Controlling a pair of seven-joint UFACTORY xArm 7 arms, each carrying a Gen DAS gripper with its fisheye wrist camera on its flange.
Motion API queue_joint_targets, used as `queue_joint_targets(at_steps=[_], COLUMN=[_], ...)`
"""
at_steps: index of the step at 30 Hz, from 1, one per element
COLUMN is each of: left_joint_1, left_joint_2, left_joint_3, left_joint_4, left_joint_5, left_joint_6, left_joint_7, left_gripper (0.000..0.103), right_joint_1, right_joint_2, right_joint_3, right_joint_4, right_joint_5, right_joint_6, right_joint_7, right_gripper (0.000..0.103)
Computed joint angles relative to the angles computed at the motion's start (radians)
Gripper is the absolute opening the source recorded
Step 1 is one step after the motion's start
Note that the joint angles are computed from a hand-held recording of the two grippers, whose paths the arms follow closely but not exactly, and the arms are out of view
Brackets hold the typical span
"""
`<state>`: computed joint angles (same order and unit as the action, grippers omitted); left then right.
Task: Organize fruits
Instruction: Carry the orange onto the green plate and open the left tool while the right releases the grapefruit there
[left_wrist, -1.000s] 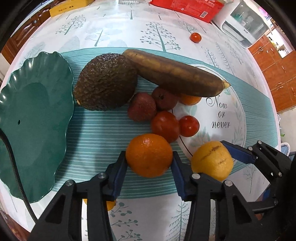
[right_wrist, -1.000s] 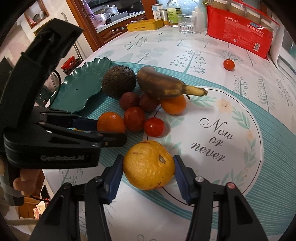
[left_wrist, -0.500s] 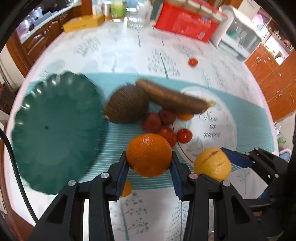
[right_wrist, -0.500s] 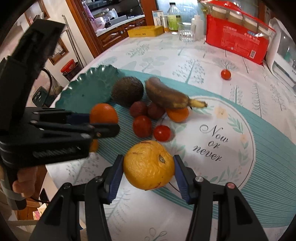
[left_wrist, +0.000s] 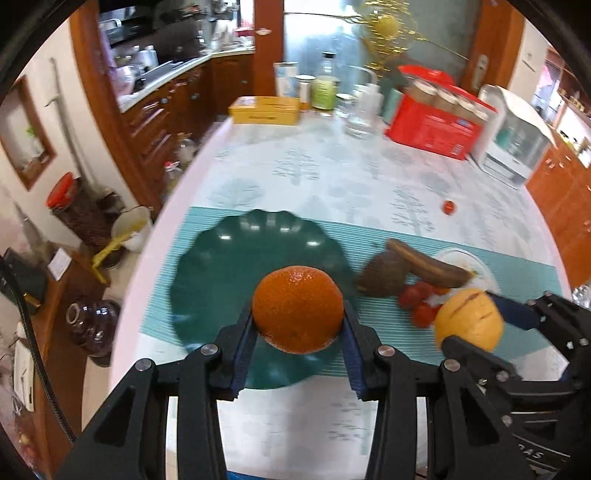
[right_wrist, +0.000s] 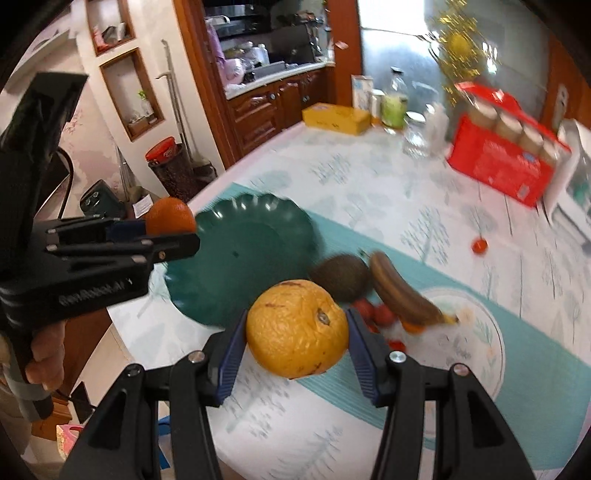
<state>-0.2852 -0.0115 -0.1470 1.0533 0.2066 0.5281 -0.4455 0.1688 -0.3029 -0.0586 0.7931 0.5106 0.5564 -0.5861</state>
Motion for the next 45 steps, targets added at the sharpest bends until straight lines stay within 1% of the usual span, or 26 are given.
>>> queue_joint_targets(at_steps=[4, 7, 11, 14, 20, 23, 27, 33, 36, 37, 38, 39, 40, 41, 45], left_joint_1=[0.036, 0.057, 0.078, 0.09, 0.109, 0.102, 0.102, 0.091, 0.086, 0.082, 0.072, 0.066, 0.053, 0.05, 0.049], left_joint_2=[0.01, 0.046, 0.108, 0.17, 0.289, 0.334, 0.375, 0.421, 0.432, 0.434, 0.435, 0.436, 0.43, 0.427, 0.412], left_joint_3=[0.03, 0.044, 0.061, 0.07, 0.071, 0.078, 0.076, 0.081, 0.085, 0.089, 0.099, 0.105, 0.119, 0.124, 0.133], left_joint_4=[-0.021, -0.019, -0.002, 0.026, 0.098, 0.129, 0.162, 0.206, 0.216, 0.219, 0.221, 0.222, 0.216, 0.212, 0.2], left_joint_5=[0.053, 0.021, -0.015, -0.045, -0.123, -0.129, -0.151, -0.151, -0.145, -0.139, -0.123, -0.11, -0.086, -0.074, -0.042], left_joint_6=[-0.004, -0.021, -0.041, -0.05, -0.051, -0.047, -0.035, -0.018, -0.023, -0.023, -0.026, -0.027, -0.035, -0.043, -0.05], left_joint_7=[-0.006, 0.035, 0.083, 0.12, 0.198, 0.213, 0.245, 0.268, 0.278, 0.277, 0.268, 0.26, 0.243, 0.235, 0.213], left_gripper=[0.041, 0.041, 0.041, 0.041, 0.041, 0.041, 0.041, 0.043, 0.044, 0.047, 0.055, 0.061, 0.071, 0.075, 0.08], right_joint_1=[0.019, 0.026, 0.03, 0.032, 0.041, 0.052, 0.043, 0.036, 0.038, 0.04, 0.046, 0.048, 0.05, 0.05, 0.073], right_joint_2=[0.074, 0.132, 0.234, 0.304, 0.413, 0.447, 0.473, 0.511, 0.525, 0.528, 0.525, 0.522, 0.518, 0.512, 0.499], right_joint_3=[0.065, 0.099, 0.139, 0.153, 0.16, 0.154, 0.159, 0.16, 0.16, 0.16, 0.157, 0.157, 0.158, 0.162, 0.144], right_joint_4=[0.062, 0.101, 0.162, 0.196, 0.259, 0.274, 0.286, 0.305, 0.313, 0.315, 0.308, 0.304, 0.299, 0.293, 0.284], right_joint_5=[-0.046, -0.097, -0.197, -0.275, -0.395, -0.471, -0.48, -0.489, -0.498, -0.503, -0.517, -0.523, -0.527, -0.529, -0.606], right_joint_6=[-0.052, -0.083, -0.114, -0.126, -0.124, -0.128, -0.118, -0.104, -0.095, -0.091, -0.104, -0.114, -0.124, -0.137, -0.155], right_joint_7=[0.087, 0.157, 0.277, 0.357, 0.469, 0.524, 0.533, 0.537, 0.537, 0.537, 0.546, 0.547, 0.545, 0.536, 0.578], right_gripper=[0.053, 0.053, 0.053, 0.053, 0.053, 0.053, 0.053, 0.054, 0.054, 0.054, 0.055, 0.055, 0.055, 0.055, 0.058])
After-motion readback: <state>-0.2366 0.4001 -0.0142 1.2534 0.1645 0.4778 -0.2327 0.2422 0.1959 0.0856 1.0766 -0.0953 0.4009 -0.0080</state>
